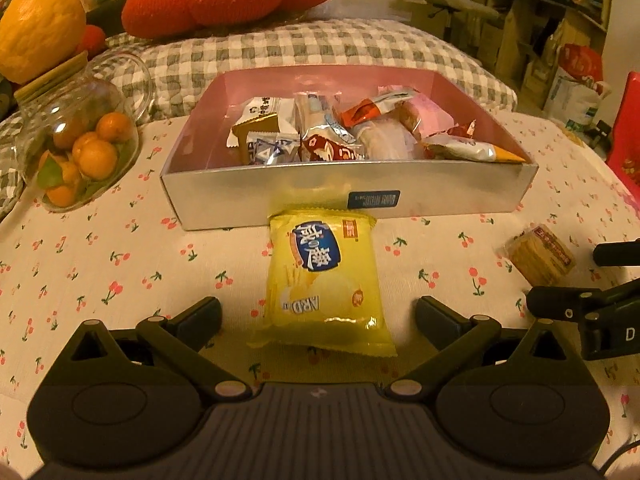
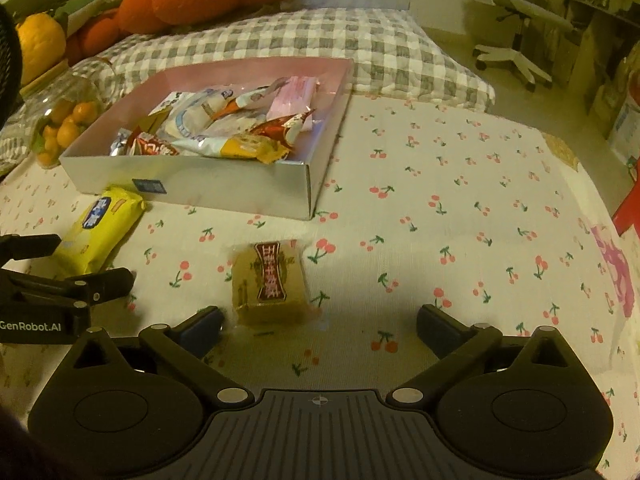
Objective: Organize snacks
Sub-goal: 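Grasp the yellow blue-logo packet with the left tool while the right tool grasps the brown cake packet, then carry both packets into the silver box and open both tools to release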
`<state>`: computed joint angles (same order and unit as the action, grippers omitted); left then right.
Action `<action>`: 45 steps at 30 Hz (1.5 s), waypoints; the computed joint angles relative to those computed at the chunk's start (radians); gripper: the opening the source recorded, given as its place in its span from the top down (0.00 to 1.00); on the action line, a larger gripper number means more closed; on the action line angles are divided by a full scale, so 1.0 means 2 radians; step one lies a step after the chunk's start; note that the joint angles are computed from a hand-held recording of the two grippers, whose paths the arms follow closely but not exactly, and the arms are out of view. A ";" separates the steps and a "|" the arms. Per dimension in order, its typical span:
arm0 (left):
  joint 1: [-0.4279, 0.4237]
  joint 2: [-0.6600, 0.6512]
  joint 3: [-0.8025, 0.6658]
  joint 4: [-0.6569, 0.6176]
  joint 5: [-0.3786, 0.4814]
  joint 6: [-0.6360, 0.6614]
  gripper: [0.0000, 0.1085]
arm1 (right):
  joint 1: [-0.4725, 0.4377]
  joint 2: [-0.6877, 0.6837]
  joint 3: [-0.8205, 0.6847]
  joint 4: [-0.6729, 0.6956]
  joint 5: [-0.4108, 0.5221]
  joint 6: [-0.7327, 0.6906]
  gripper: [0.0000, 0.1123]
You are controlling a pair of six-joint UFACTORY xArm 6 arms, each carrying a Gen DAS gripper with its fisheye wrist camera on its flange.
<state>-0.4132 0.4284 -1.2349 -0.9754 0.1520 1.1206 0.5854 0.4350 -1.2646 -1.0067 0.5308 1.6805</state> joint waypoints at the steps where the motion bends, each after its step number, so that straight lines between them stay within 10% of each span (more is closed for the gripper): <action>1: 0.000 0.002 -0.002 -0.005 0.000 0.006 0.05 | 0.000 0.001 -0.001 -0.002 0.000 0.001 0.08; 14: -0.001 0.007 -0.019 -0.047 0.012 0.050 0.23 | -0.003 0.011 -0.017 -0.010 0.008 0.005 0.11; 29: 0.000 0.004 -0.019 -0.039 0.012 0.039 0.50 | -0.002 0.010 -0.022 -0.022 -0.004 -0.001 0.34; 45: 0.001 0.003 -0.018 -0.016 0.010 0.012 0.54 | -0.002 0.011 -0.025 -0.030 -0.014 -0.001 0.65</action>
<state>-0.4108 0.4344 -1.2701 -1.0068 0.1715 1.1446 0.5807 0.4569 -1.3141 -1.0659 0.5036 1.6778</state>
